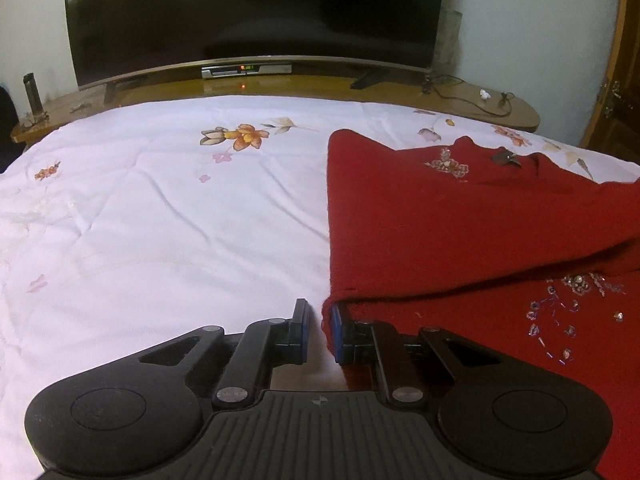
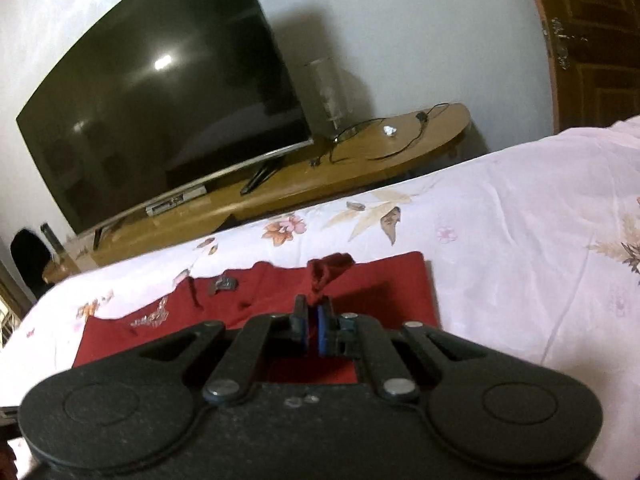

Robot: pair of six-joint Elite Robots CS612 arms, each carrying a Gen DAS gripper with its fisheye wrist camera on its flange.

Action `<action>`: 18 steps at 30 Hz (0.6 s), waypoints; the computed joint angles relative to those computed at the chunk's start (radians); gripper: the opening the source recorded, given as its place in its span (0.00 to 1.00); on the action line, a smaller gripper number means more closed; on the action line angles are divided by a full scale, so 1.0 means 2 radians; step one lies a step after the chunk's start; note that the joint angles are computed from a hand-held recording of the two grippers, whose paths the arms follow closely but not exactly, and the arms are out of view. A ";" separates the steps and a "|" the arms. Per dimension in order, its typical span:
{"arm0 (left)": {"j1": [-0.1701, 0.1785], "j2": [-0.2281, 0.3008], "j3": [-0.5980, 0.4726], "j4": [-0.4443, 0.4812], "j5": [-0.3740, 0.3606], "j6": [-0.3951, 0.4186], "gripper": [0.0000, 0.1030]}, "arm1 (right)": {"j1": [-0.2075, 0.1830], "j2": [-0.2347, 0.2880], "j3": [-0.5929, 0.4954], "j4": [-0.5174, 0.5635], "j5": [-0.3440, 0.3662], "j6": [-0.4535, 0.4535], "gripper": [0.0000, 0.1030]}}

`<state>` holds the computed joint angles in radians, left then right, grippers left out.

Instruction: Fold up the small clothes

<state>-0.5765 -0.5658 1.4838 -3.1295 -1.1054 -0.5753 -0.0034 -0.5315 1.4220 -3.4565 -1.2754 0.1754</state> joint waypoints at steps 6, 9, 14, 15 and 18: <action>0.001 -0.007 -0.004 0.030 -0.008 0.022 0.14 | 0.001 0.013 -0.008 0.072 -0.040 -0.026 0.06; 0.007 -0.020 0.016 0.018 -0.028 0.019 0.37 | 0.003 0.006 -0.003 0.074 -0.045 -0.049 0.20; 0.014 -0.024 0.044 -0.108 -0.025 -0.007 0.37 | -0.003 -0.006 0.021 0.000 -0.049 -0.083 0.23; 0.016 -0.017 0.033 -0.129 -0.030 0.003 0.37 | -0.004 -0.006 0.020 -0.001 -0.044 -0.087 0.23; 0.020 0.011 -0.023 -0.145 -0.062 0.034 0.37 | -0.001 -0.001 0.001 0.017 -0.029 -0.094 0.22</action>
<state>-0.5358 -0.5446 1.4374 -3.4189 -1.2288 -0.5065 -0.0064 -0.5337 1.4243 -3.4217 -1.3341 -0.0120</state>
